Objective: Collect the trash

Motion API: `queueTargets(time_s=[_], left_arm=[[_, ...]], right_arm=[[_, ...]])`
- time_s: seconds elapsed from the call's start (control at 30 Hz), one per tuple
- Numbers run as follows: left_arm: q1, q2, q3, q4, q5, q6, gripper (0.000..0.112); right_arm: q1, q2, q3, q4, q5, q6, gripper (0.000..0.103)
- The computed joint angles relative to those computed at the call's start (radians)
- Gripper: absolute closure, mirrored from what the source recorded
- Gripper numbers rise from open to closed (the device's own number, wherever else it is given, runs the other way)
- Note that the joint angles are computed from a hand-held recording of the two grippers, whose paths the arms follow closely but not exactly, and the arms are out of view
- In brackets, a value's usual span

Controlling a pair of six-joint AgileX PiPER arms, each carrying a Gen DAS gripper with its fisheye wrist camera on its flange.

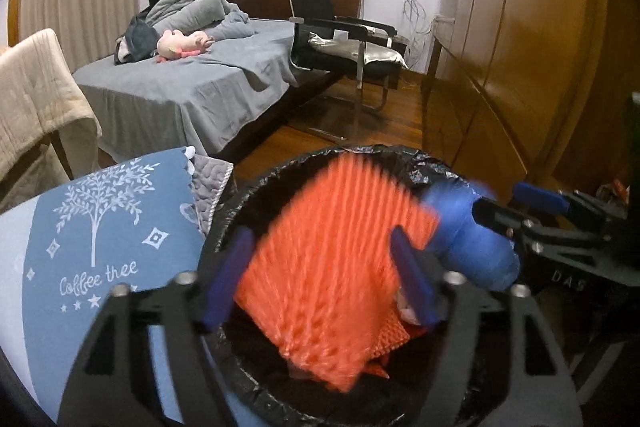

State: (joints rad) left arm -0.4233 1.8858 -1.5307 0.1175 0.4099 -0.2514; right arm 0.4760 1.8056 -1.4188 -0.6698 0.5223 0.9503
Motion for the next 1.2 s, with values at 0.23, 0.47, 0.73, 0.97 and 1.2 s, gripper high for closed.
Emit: queueTargets(time_s=[0.23,0.47,0.73,0.97,1.2], left_arm=[[0.028,-0.053,0.054,0.044,-0.011,-0.04,0.022],[0.033,-0.187,0.159,0.262,0.043,-0.251,0.017],[0.022,-0.311,0.217,0.416,0.134,-0.411,0.016],[-0.003,-0.393,0.249,0.471,0.179,-0.465,0.016],[-0.028,-0.431,0.26,0.51,0.202,-0.509,0.016]], right_arm=[[0.005,-0.029,0.026,-0.023,0.009,0.035,0.006],[0.054,-0.08,0.006,0.108,0.024,-0.068,0.006],[0.14,-0.11,-0.078,0.148,0.11,-0.119,0.006],[0.193,-0.121,-0.132,0.131,0.158,-0.131,0.006],[0.218,-0.128,-0.153,0.11,0.178,-0.131,0.006]])
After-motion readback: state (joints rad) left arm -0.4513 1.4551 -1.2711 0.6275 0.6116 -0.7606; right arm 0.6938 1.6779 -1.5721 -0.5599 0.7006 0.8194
